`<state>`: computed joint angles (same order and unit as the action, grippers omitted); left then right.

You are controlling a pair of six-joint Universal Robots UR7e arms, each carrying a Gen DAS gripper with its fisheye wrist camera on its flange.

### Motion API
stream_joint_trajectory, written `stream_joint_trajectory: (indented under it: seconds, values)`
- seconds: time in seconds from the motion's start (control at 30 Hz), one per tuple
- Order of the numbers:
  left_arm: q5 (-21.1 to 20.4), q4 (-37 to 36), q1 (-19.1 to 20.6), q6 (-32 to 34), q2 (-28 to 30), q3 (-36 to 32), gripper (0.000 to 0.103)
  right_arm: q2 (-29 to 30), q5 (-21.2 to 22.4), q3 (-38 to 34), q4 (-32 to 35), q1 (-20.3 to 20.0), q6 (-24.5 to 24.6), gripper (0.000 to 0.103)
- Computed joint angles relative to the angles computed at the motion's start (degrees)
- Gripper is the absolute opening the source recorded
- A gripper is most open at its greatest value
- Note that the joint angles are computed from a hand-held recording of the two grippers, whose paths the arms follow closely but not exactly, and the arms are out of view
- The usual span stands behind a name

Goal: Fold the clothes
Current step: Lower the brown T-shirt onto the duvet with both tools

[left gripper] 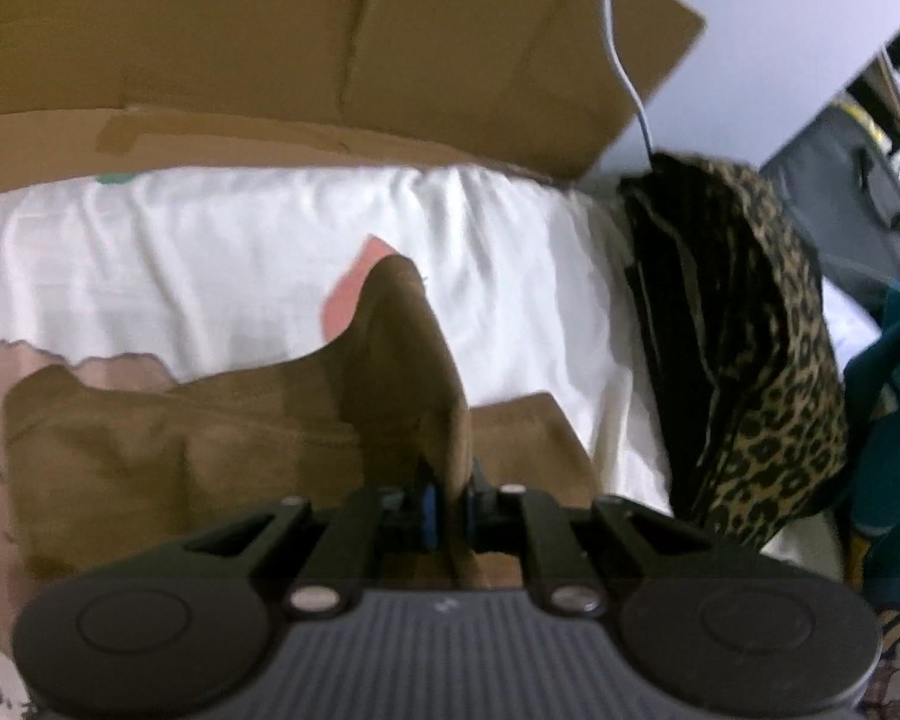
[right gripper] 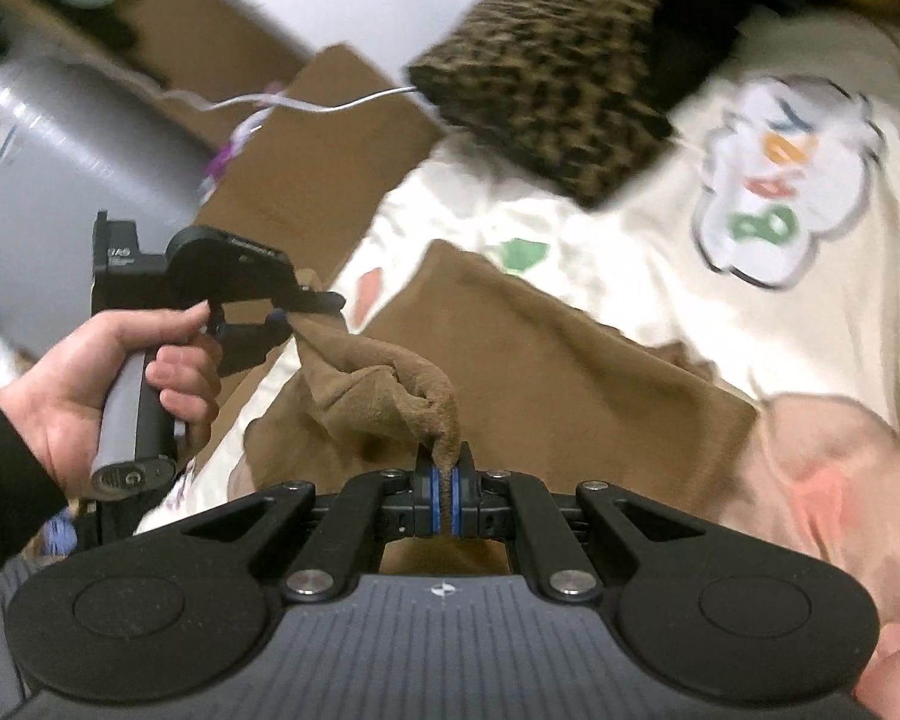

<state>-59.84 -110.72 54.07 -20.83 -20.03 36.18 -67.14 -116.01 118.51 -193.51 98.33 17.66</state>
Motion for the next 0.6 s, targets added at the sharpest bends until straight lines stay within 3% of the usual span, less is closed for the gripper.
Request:
stream_joint_trajectory:
  seconds: [0.3, 0.6]
  values:
    - [-0.6, 3.6, -1.0, -0.4, 4.2, -5.0, 0.014, 0.0, -4.2, 3.1, -5.5, -1.5, 8.6, 0.001]
    - [-1.5, 3.6, -1.1, -0.7, 5.6, -5.4, 0.017, 0.0, -8.6, 3.8, -5.8, -1.2, 10.7, 0.0]
